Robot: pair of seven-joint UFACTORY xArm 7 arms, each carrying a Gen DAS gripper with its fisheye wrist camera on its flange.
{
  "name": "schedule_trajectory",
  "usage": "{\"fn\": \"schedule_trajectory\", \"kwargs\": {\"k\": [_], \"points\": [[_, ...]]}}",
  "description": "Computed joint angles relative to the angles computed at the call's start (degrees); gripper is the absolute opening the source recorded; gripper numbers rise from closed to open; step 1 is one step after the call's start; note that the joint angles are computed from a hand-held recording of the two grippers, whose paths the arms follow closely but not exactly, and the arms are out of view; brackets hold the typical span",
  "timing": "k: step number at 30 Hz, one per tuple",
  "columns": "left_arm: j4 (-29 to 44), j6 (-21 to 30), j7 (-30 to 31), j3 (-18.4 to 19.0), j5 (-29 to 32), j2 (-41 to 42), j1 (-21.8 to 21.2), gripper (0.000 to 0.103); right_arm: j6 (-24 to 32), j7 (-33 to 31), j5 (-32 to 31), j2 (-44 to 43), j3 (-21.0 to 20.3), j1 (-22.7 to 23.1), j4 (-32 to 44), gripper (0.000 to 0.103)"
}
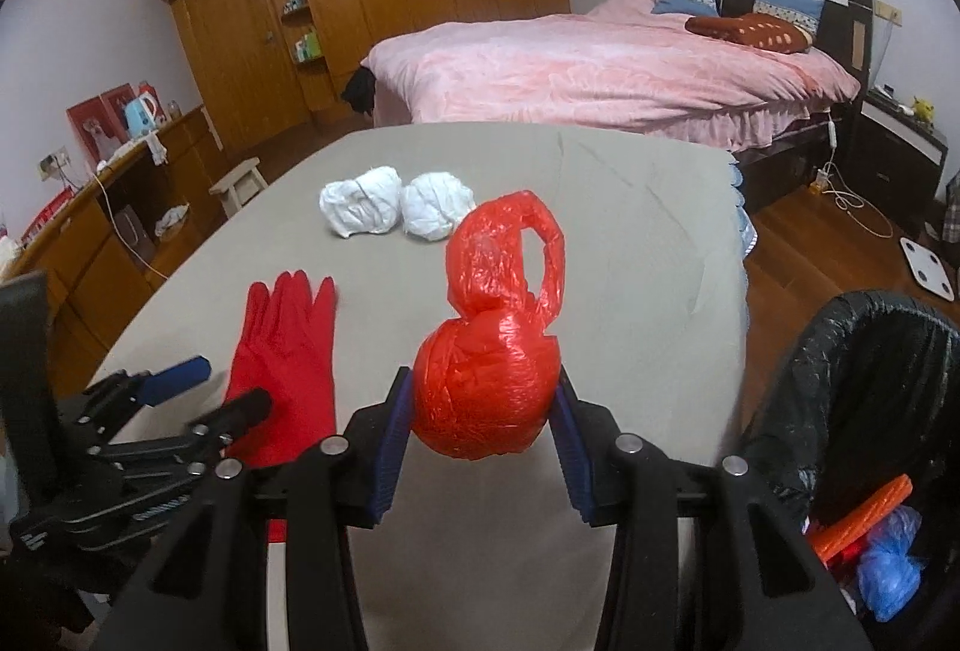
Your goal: Collect trash
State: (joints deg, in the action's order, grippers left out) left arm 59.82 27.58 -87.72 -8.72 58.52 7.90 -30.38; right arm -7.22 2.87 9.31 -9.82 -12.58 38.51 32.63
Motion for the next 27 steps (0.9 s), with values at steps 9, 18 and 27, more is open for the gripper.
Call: {"fn": "schedule_trajectory", "kwargs": {"k": [9,18,27], "points": [[1.6,-1.6,4.8,0.8,-3.5,2.3,-1.0,0.021,0.9,-1.5,1.2,0.8,2.5,-2.0,1.8,0.045],[3.7,-2.2,0.5,1.2,1.9,0.8,-2.7,0.006,2.0,-1.0,0.2,-3.6,9.2,-9.6,0.9,0.045],[9.3,0.8,-0.1,-1.6,7.1,-1.3,-3.2,0.006,4.1,0.9,-1.7,-12.9,11.7,-15.0,-1.4,0.045]]}}
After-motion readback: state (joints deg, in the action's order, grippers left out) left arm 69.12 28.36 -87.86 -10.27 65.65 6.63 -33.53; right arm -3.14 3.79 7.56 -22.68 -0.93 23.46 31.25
